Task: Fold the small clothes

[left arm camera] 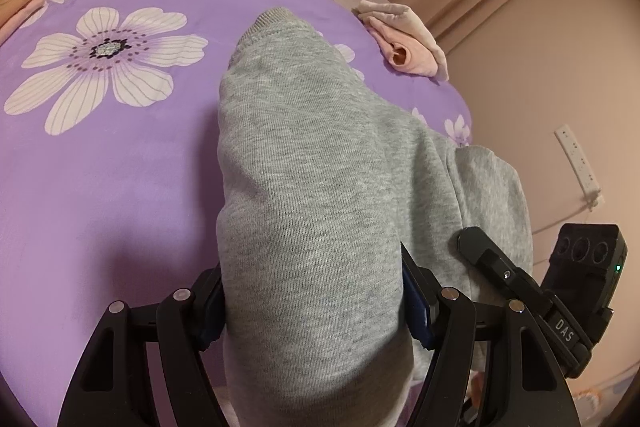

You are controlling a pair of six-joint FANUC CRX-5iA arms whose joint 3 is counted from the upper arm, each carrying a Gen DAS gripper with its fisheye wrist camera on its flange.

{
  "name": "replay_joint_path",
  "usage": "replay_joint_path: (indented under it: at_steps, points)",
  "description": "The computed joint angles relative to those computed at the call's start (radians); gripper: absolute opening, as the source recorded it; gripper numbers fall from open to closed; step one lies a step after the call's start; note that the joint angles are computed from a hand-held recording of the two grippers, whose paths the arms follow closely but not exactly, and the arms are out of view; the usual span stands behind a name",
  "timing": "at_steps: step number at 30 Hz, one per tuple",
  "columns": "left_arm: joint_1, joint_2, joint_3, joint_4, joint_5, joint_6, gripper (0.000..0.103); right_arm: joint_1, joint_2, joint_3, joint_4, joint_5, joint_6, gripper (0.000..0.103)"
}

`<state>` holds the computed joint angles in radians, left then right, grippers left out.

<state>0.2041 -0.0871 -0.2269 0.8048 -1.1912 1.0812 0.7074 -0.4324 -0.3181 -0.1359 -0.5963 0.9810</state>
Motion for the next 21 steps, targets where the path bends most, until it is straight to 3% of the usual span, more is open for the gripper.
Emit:
replay_joint_path:
  at_steps: [21]
  points:
    - [-0.036,0.064,0.050,-0.022,0.018,0.043,0.070,-0.066,0.087,0.050,-0.084,0.009,0.079,0.027]
